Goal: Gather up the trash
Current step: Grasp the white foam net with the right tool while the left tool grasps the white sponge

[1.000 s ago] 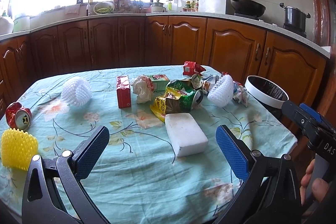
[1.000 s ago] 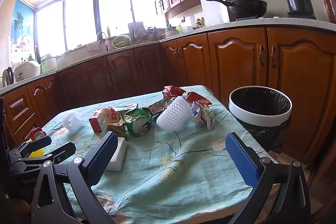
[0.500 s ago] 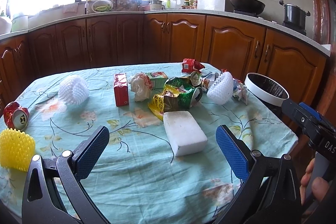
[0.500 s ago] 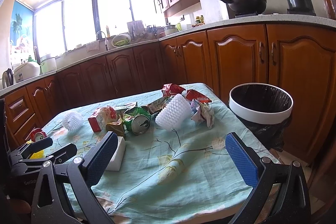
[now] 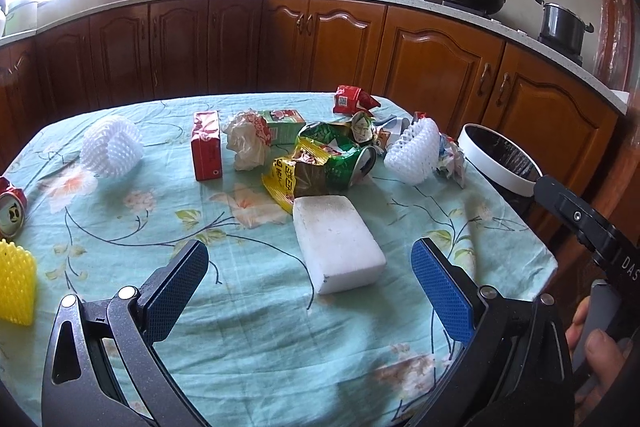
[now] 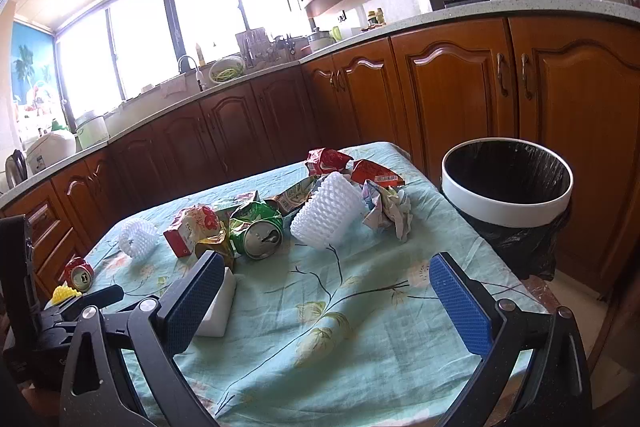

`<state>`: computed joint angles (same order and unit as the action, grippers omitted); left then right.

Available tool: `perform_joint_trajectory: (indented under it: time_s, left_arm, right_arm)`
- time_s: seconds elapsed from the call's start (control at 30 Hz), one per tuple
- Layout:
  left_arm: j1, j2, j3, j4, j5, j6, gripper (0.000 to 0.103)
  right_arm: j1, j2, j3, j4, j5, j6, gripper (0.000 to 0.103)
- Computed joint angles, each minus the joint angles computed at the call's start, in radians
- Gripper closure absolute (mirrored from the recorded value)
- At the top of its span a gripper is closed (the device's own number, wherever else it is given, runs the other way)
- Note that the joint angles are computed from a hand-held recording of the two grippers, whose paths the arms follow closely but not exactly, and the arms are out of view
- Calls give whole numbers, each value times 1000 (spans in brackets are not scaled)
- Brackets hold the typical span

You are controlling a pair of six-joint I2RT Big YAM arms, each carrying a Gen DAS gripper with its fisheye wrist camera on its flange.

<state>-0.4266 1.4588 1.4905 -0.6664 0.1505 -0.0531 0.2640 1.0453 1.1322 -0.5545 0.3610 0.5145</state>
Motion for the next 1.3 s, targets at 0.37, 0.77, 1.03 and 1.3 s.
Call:
perform_joint_trajectory:
  time_s: [0.37,0.77,1.03,1.3]
  left_arm:
    - [-37,108,134,-136,-10,19,0]
    - [-42,207,234,-219,-42,55,10]
    - [-37,229,254,-258,18,88,45]
    - [-40,194,233,-213,59,106,49]
  right_arm:
    - [-121,135,94,-44,-253,65,18]
    - [-198,315,224,-70,-444,131,30]
    - [-213,356,253,-65,-468,119,91]
    - [-205,255,190,-34,-480,86,94]
